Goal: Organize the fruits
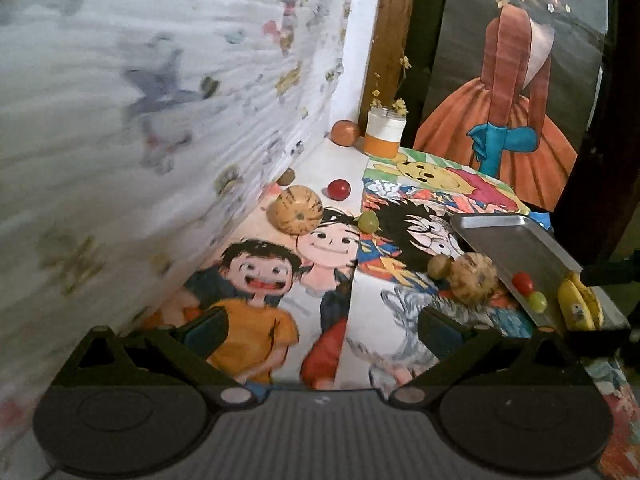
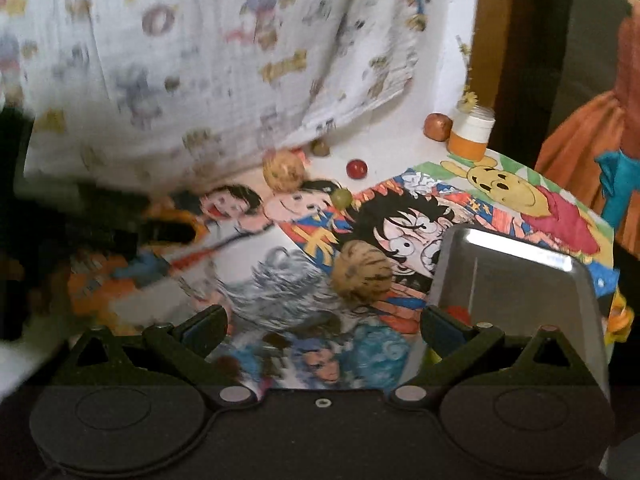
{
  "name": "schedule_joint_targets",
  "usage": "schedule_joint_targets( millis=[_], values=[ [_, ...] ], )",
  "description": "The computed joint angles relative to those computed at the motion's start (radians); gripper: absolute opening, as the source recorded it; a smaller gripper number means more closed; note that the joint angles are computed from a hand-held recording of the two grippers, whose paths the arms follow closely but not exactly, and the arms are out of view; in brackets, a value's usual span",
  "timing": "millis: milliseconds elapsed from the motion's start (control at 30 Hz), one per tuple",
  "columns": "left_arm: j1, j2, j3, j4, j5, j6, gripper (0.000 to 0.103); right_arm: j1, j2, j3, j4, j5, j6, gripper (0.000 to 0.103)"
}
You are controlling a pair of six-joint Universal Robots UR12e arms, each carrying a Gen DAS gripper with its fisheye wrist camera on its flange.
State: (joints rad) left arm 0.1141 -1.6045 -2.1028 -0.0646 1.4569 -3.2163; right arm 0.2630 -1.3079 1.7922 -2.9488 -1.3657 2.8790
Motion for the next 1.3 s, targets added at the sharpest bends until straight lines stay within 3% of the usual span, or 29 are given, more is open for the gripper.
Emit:
schedule_joint_targets(
  millis=[300, 533, 667, 967, 1133, 1300],
  values=[
    [0.000, -0.125, 0.123, -0.005, -0.116, 0.057, 0.103, -0.014, 0.093, -0.099, 0.040, 0.033, -0.052, 0.098],
    [-0.028, -0.205, 0.206, 0.000, -0.076, 0.031, 0.103, -0.019, 0.136, -0.140, 0.050, 0.057, -0.086, 0.086],
    [-0.028, -0.243, 0.242, 0.006, -0.102, 0.022, 0.102, -0.023, 0.148, -0.149, 0.044, 0.071, -0.085, 0.082],
    [-0.044, -0.302, 0.305, -0.011, -0.109, 0.067, 0.081, -0.035, 0.167, -0.160, 0.032, 0.109, -0.044, 0.073],
    [-0.045, -0.323, 0.329, -0.040, -0.104, 0.065, 0.061, -0.033, 0.170, -0.165, 0.044, 0.109, -0.048, 0.067],
    [-0.052, -0.337, 0.345, -0.057, -0.075, 0.081, 0.058, -0.031, 0.172, -0.171, 0.058, 0.107, -0.054, 0.064]
  ],
)
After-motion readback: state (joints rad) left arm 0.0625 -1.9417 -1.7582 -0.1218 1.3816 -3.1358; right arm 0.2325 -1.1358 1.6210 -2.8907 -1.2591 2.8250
